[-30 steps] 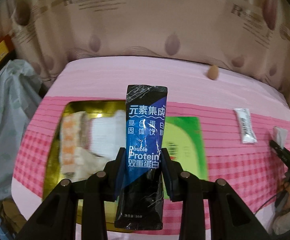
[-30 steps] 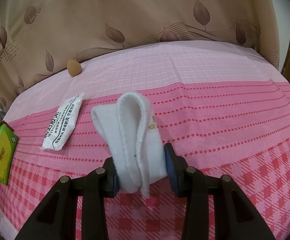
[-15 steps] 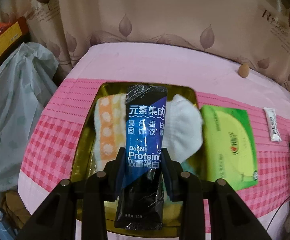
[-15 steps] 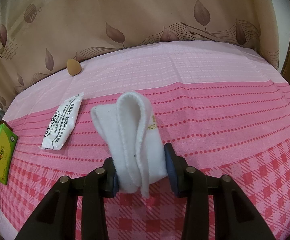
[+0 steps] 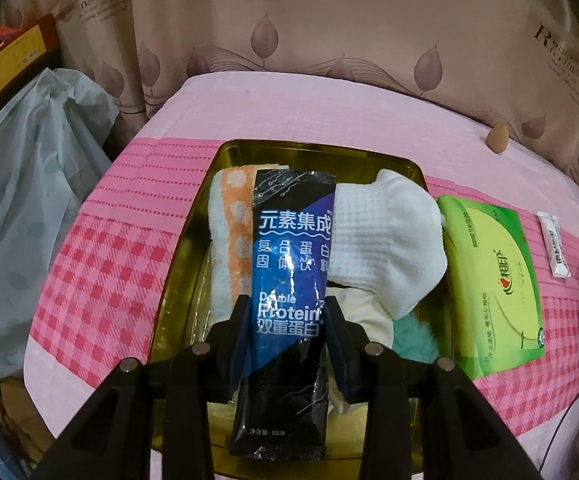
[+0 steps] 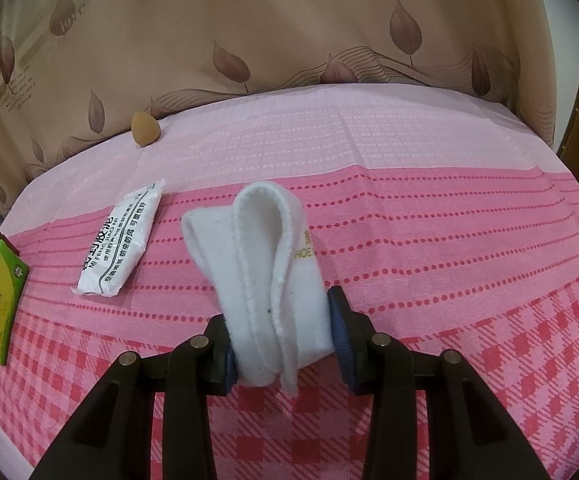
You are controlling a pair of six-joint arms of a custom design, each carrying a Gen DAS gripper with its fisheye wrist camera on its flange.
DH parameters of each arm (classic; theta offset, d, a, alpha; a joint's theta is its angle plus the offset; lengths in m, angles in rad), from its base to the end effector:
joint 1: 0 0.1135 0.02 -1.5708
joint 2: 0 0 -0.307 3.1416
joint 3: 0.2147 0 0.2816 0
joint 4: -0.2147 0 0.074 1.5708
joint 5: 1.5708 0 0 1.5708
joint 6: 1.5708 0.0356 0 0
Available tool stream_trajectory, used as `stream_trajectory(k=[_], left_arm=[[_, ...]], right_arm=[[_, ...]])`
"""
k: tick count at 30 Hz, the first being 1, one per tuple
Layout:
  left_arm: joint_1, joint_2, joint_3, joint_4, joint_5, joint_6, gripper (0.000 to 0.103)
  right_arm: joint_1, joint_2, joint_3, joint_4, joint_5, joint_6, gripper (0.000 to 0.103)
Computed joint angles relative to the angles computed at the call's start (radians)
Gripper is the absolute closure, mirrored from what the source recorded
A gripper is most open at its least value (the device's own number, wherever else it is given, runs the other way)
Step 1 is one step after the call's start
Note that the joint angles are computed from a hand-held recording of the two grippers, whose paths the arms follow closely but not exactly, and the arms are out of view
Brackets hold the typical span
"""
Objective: Organize soft objects
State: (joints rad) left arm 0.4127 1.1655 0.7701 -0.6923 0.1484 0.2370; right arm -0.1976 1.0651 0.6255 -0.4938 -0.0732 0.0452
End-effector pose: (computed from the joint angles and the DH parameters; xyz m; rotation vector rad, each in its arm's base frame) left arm 0.2098 0.0861 0.2483 -0.1833 2.6317 0.0216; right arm 0.2074 -0.0389 0.2313 0.2729 2.4859 0.0285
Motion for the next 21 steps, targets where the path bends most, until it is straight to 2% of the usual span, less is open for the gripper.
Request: stream_trajectory(k=[8,21], left_arm=[[0.03,-0.034,-0.004,-0.009,0.019,0.006,0.063],[0.08,-0.233,-0.047,-0.041,-0.012,0.003,0.054]], right_arm=[[0.026,-0.002,0.005,-0.011,0.04,-0.001,0.065],[0.045,-0.003,0.005,-0.01,0.064,0.003,0.067]])
